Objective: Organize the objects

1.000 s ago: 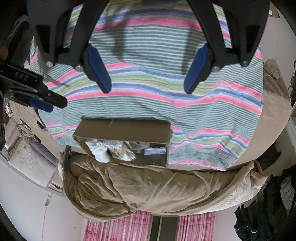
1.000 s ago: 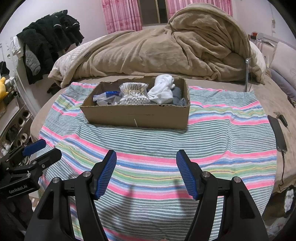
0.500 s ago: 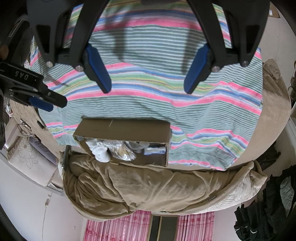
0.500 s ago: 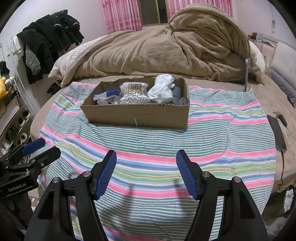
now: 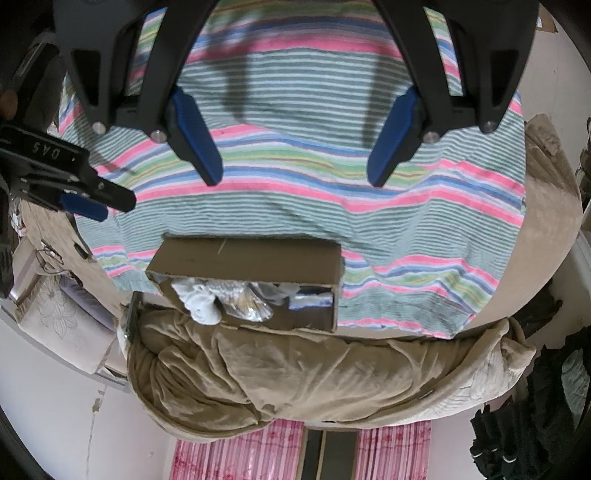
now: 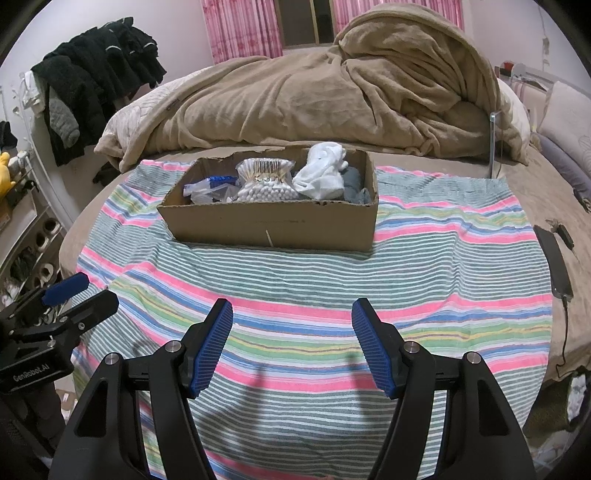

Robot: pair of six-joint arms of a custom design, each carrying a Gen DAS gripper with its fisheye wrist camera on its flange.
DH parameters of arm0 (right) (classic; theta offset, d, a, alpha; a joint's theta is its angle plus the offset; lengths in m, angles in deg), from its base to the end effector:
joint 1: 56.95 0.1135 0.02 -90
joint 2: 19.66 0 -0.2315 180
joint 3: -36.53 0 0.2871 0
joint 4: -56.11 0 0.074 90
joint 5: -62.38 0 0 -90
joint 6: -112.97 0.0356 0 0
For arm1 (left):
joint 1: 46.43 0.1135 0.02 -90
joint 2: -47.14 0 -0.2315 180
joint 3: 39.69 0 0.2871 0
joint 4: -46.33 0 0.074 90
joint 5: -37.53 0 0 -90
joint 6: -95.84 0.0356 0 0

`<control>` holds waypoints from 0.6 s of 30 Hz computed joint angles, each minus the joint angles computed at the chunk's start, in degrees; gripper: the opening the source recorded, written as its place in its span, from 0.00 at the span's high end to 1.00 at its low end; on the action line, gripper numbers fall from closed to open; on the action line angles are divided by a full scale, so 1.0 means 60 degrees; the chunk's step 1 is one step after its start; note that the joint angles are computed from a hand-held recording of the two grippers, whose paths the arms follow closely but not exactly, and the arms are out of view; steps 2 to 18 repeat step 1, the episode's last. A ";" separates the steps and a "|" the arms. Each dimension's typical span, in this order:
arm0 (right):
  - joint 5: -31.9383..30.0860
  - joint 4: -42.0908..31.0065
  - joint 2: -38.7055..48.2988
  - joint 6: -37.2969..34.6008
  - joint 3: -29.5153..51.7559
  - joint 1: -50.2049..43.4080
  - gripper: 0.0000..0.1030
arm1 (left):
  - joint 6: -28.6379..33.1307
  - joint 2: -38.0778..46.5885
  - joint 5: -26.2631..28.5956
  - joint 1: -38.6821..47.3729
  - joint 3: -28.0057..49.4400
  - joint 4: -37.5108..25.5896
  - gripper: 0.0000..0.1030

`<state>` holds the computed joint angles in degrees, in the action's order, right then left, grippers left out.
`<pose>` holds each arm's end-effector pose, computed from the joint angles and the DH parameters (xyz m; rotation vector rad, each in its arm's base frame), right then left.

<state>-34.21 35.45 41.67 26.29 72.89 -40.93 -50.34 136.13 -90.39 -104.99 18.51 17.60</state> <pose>0.2350 0.0717 0.1172 -0.3188 2.3593 0.2981 0.1826 -0.2568 0.1100 -0.1682 2.3145 -0.1021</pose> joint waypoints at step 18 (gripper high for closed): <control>-0.0008 0.0005 0.0063 -0.0097 0.0059 -0.0047 0.32 | 0.0126 -0.0058 -0.0012 0.0074 -0.0018 -0.0008 0.20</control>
